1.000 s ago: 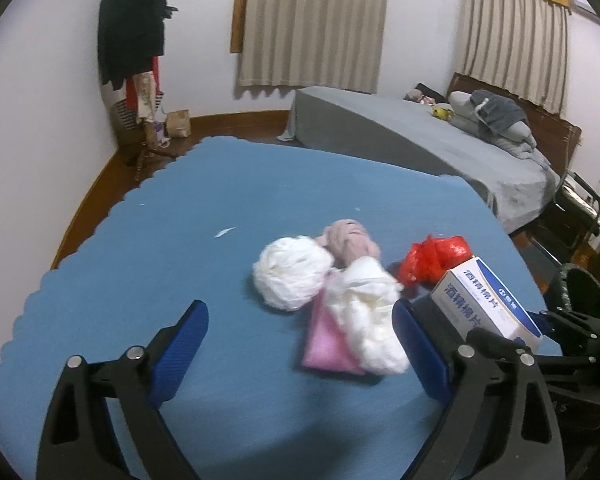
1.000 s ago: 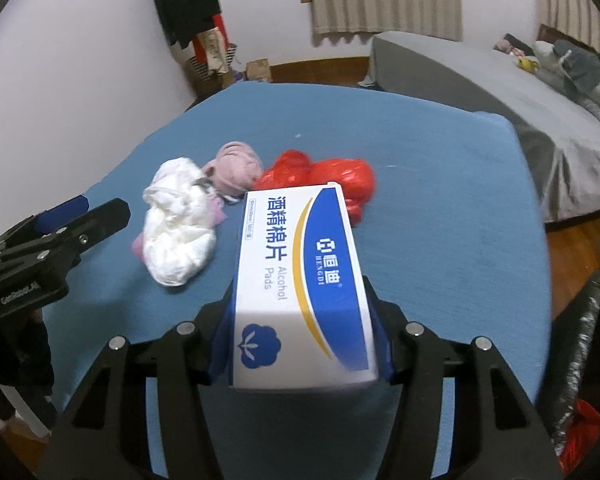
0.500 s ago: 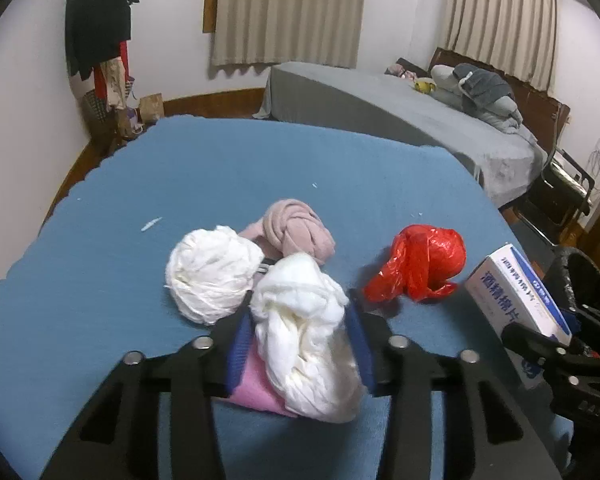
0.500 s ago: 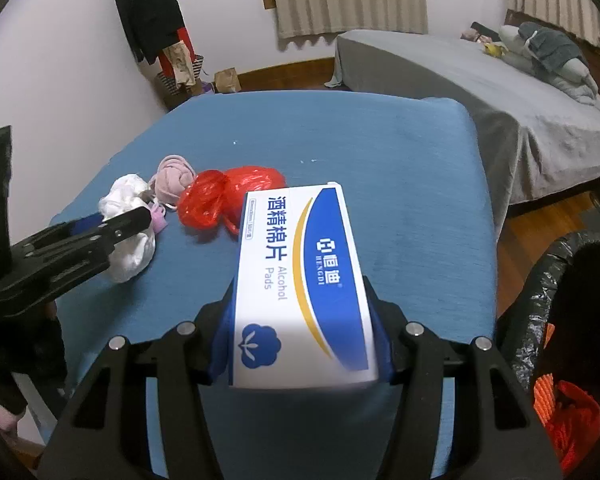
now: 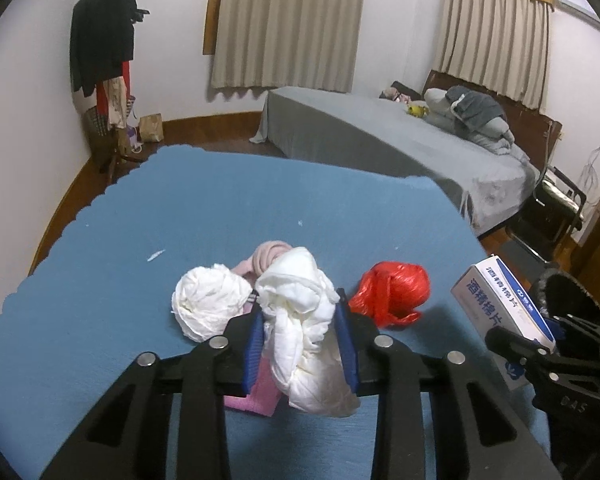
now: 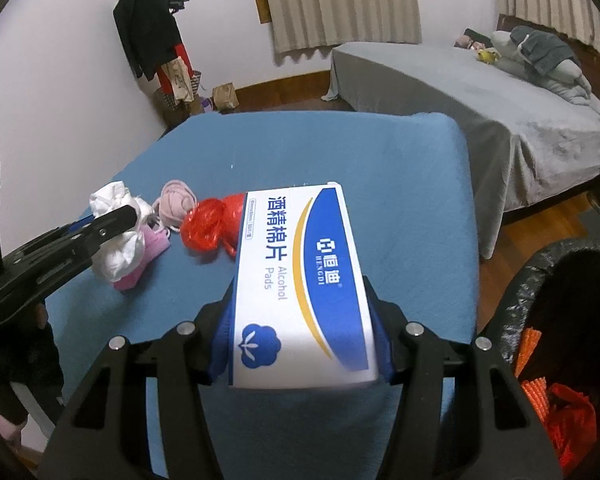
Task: Collect trash
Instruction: 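Carry the white tissue and alcohol-pad box over the black bin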
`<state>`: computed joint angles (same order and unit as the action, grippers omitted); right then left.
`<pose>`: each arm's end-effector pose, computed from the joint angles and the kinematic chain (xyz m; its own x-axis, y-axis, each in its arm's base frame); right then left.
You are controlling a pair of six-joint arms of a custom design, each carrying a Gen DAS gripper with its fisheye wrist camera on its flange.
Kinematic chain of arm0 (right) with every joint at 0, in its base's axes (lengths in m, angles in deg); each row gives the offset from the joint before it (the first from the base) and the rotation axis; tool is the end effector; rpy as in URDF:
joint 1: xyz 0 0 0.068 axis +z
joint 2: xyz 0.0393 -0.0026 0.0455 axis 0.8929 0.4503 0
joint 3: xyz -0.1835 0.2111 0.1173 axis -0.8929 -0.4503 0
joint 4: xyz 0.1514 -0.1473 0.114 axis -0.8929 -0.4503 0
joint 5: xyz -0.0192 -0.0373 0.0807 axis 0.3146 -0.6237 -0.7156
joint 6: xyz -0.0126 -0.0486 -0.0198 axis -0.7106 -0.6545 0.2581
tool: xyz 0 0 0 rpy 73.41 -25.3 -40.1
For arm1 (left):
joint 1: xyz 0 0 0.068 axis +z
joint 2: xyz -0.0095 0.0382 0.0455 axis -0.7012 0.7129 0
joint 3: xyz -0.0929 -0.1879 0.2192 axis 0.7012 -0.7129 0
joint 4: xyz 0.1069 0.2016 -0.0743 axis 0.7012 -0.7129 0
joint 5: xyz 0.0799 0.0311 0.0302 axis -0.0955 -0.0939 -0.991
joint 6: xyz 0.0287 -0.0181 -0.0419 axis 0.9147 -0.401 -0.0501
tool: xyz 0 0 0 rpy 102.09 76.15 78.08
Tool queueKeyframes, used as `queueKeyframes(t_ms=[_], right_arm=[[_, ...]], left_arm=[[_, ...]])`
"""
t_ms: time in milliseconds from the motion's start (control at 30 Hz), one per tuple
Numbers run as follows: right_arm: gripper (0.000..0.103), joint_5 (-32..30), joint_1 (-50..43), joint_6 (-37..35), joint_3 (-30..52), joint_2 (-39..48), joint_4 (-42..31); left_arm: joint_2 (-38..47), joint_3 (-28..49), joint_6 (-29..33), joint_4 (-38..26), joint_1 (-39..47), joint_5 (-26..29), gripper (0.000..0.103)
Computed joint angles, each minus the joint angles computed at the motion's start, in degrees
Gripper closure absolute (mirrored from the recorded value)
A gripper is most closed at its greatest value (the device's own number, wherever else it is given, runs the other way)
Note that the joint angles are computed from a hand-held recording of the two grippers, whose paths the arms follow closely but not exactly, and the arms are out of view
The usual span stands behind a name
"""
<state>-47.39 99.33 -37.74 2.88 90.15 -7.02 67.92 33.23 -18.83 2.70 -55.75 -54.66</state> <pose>0.2745 0.1844 0.1081 -0.7146 0.1634 -0.6802 0.0725 0.9844 0.1604 0.3603 -0.0799 0.1251 -0.6142 0.1542 -0.7739 0.3840 0.9152 -0.1223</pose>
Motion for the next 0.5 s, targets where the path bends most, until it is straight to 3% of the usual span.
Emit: queueKeyframes(t_ms=[500], right_arm=[[0.049,3.4,0.5,-0.6,-3.9,-8.3,-2.3]], left_arm=[[-12.0,-7.1,0.2,-0.5,5.6,5.4,0.071]])
